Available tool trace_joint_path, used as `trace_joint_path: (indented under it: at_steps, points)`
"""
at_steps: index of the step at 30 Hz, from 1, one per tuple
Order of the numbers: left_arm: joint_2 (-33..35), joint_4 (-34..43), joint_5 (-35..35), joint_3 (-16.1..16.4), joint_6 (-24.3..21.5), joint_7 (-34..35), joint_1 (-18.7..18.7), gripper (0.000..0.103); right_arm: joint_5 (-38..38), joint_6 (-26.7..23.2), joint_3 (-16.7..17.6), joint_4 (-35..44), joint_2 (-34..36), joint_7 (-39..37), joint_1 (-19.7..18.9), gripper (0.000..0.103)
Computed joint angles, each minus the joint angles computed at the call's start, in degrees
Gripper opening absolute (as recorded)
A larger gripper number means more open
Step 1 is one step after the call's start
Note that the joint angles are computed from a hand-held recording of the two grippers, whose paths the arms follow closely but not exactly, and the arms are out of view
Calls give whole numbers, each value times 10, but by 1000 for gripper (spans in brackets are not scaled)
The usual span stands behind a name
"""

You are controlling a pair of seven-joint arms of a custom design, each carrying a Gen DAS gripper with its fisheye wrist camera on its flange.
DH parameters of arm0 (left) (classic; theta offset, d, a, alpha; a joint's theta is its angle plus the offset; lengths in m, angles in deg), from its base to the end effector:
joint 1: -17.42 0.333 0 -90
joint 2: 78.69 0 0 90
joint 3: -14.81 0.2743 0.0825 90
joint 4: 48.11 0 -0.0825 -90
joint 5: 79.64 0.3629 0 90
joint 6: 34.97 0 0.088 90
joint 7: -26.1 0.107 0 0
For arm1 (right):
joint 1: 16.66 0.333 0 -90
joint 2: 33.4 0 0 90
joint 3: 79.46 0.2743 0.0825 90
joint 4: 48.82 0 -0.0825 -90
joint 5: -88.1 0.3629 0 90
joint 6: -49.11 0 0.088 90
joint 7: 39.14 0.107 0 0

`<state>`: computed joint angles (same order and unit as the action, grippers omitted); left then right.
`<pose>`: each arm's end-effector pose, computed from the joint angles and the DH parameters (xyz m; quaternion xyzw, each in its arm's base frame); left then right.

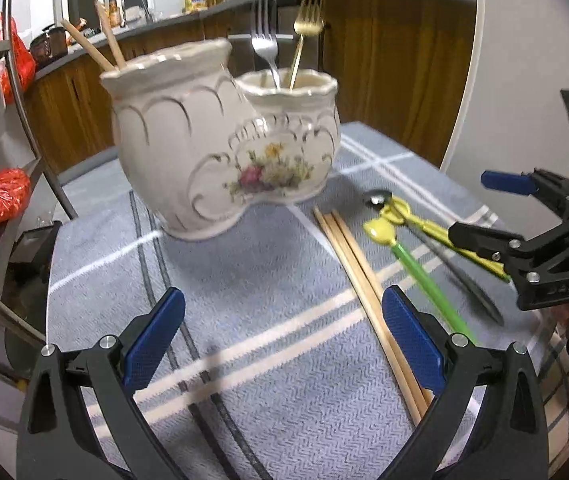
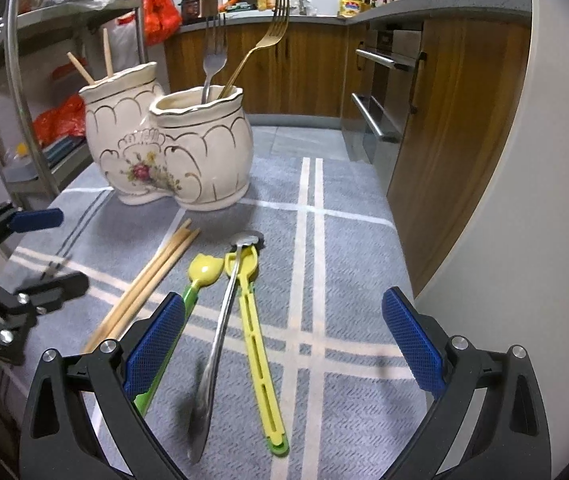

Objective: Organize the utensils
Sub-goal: 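Move both open tools toward the loose chopsticks and utensils on the cloth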

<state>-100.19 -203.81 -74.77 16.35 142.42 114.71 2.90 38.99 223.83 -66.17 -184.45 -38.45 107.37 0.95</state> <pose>0.4185 -0.1038 0.4066 -0.5579 0.7438 -0.2829 0.2354 0.4050 0.3120 0.4018 -0.7635 0.5137 -0.2067 0.3323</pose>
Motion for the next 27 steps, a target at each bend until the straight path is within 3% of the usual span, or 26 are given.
trace_joint_path:
  at_steps: [12,14,27]
  points:
    - [33,35,44,-70,-56,-51,57,97,27,16,6,-11,-6,-24,-6,98]
    - [34,36,39,-62,-59,-47,49,97,31,16,9,-12,-7,-27,-8,98]
    - [57,61,90,-94,-67,-105,78,95,59,24,22,-27,-16,-50,-14,98]
